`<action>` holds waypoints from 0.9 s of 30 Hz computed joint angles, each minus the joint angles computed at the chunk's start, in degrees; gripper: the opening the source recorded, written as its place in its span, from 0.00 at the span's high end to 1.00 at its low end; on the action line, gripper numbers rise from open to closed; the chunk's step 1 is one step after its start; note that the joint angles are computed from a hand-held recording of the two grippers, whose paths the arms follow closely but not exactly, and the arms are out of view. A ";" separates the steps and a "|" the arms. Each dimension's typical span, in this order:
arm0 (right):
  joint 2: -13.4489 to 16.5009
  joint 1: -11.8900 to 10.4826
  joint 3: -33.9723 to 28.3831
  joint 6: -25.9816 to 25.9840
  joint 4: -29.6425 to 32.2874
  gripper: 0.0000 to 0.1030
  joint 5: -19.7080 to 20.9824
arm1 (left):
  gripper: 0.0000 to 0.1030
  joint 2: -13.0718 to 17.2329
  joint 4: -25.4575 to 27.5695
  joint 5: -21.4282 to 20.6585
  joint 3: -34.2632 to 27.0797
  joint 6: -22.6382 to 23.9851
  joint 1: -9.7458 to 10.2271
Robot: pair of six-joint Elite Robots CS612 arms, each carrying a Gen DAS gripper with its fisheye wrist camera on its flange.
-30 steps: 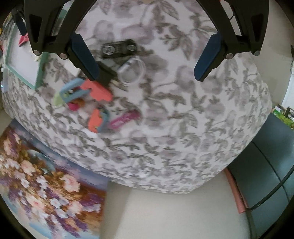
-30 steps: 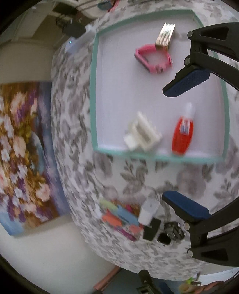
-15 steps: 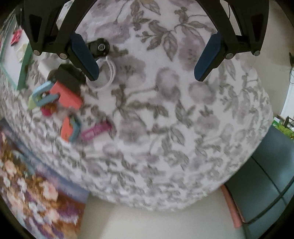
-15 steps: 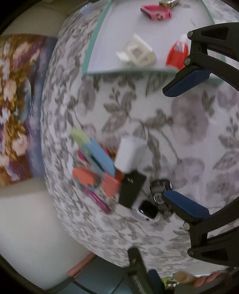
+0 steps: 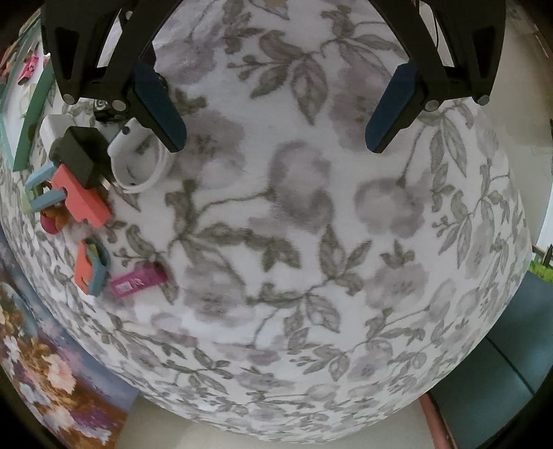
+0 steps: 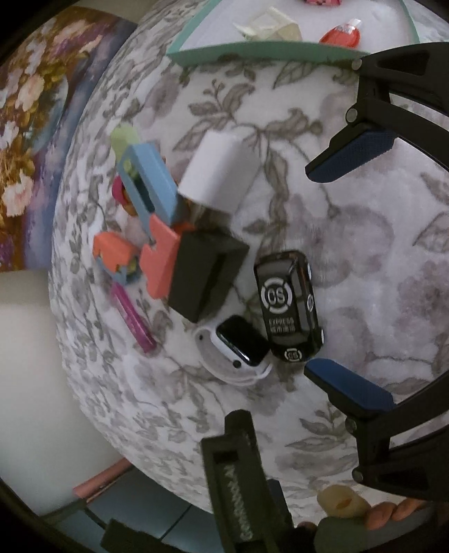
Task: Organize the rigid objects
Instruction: 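Grasp the black CS toy car with the right tool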
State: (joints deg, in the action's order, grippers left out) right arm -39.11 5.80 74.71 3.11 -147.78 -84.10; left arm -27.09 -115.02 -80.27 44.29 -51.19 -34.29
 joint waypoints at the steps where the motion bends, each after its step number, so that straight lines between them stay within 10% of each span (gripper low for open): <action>1: 0.15 0.12 -0.18 -0.01 0.15 0.00 -0.18 | 0.00 -0.18 -0.32 -0.11 0.40 -0.11 0.10; 27: 2.86 1.69 -3.77 0.74 0.47 0.08 -5.65 | 0.00 -1.18 -2.23 -0.78 2.45 -0.16 0.77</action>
State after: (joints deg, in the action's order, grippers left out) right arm -36.25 7.49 70.94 3.84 -147.31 -89.75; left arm -28.27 -117.24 -81.05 46.73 -51.36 -33.52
